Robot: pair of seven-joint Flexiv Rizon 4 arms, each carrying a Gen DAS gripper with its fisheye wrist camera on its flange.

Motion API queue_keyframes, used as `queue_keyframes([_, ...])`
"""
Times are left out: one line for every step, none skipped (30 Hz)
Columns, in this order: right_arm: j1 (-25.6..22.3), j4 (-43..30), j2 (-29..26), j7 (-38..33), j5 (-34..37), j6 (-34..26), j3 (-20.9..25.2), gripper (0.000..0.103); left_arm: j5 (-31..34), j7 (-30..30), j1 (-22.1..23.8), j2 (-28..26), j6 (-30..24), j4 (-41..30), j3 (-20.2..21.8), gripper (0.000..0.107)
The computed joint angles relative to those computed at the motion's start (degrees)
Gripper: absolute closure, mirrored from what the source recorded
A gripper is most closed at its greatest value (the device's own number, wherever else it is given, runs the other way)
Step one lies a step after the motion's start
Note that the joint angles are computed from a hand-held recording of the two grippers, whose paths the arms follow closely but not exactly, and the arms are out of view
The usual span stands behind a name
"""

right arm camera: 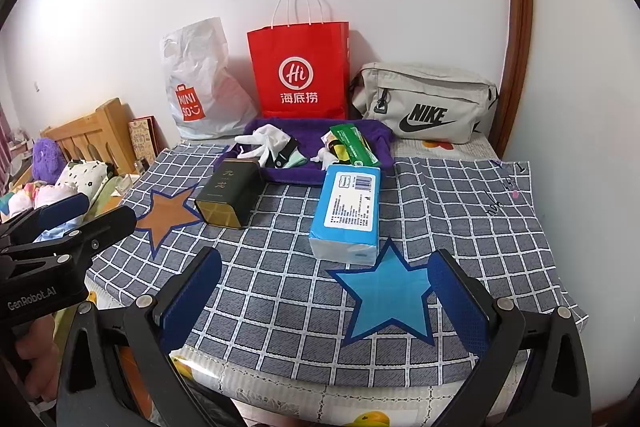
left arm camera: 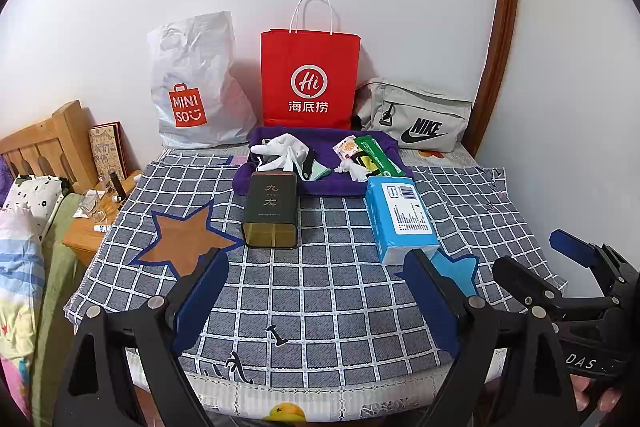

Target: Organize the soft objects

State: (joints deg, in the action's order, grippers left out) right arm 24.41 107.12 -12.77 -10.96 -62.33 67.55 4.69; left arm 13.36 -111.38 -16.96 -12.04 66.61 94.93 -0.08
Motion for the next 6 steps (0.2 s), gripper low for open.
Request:
queue_keyframes([0.0,0.1,0.0,0.0,0.0,0.0,0.0,0.001,0.0,0.0,0.0,0.0,0.0,0.0,0.0,0.018])
queue_keyframes([0.0,0.0,0.0,0.0,0.0,0.0,0.0,0.001,0.0,0.0,0.1,0.0,0.1,0.1,0.0,0.018])
queue_keyframes([-0.1,0.1,0.0,0.0,0.0,0.1,0.0,0.001,0.0,0.1,0.1,0.0,0.3,0.1,0.0,0.018])
queue_keyframes([-0.1,0.1,0.0,0.0,0.0,0.1,0.0,0.001,0.4,-0.1,0.0,0.2,0.9,0.4,0.1,0.018])
queue_keyframes([-0.1,0.1,0.1,0.1,-0.1,0.1,0.0,0.001,0.9,-0.3,-0.1,0.2,1.4,0.5,0.3,0.018])
queue_keyframes([-0.1,0.1,0.1,0.1,-0.2,0.2,0.0,0.001,1.0,-0.6,-0.1,0.3,1.3,0.6,0.4,0.018])
